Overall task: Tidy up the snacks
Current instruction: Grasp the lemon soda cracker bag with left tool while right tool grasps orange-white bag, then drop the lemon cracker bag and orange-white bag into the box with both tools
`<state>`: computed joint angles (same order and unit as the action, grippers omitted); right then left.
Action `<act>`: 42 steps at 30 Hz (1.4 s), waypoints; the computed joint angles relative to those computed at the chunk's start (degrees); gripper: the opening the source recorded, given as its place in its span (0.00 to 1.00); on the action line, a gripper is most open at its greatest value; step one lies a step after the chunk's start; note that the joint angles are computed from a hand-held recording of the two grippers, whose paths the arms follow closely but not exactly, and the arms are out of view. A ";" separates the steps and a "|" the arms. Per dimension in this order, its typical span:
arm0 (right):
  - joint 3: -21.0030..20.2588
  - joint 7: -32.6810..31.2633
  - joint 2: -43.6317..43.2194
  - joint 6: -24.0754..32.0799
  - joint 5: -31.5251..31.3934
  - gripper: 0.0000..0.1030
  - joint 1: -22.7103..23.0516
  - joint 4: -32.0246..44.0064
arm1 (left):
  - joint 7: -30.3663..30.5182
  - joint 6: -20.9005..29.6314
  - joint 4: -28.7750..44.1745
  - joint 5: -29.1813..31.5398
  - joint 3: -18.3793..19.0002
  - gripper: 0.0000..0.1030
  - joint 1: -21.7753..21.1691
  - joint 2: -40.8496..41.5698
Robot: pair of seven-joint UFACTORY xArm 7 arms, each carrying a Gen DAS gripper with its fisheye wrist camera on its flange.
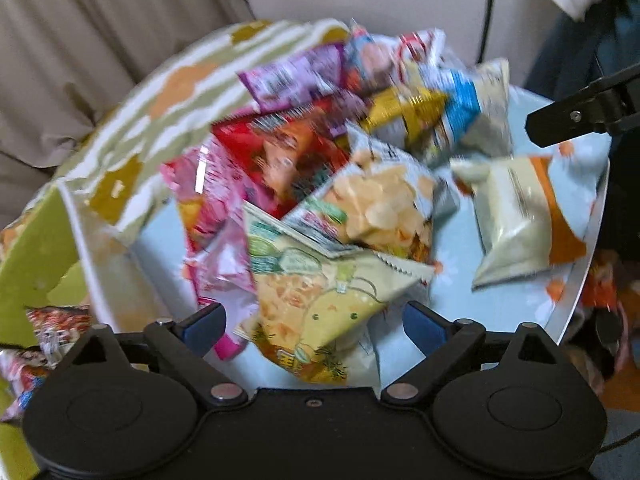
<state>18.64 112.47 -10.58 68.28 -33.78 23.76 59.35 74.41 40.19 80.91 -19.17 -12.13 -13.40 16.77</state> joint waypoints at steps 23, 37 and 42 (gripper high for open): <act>-3.58 13.13 8.02 -2.24 3.39 1.00 2.69 0.28 | -5.61 1.29 4.30 4.50 -1.06 0.63 -1.49 6.20; -5.20 9.49 10.03 -6.67 3.03 0.93 2.07 0.23 | -11.83 0.04 -0.66 2.12 0.16 0.61 -0.86 2.29; -5.64 6.73 10.92 -6.71 3.32 0.84 2.14 0.69 | -14.22 -1.39 -2.74 1.52 0.28 0.61 -0.73 0.86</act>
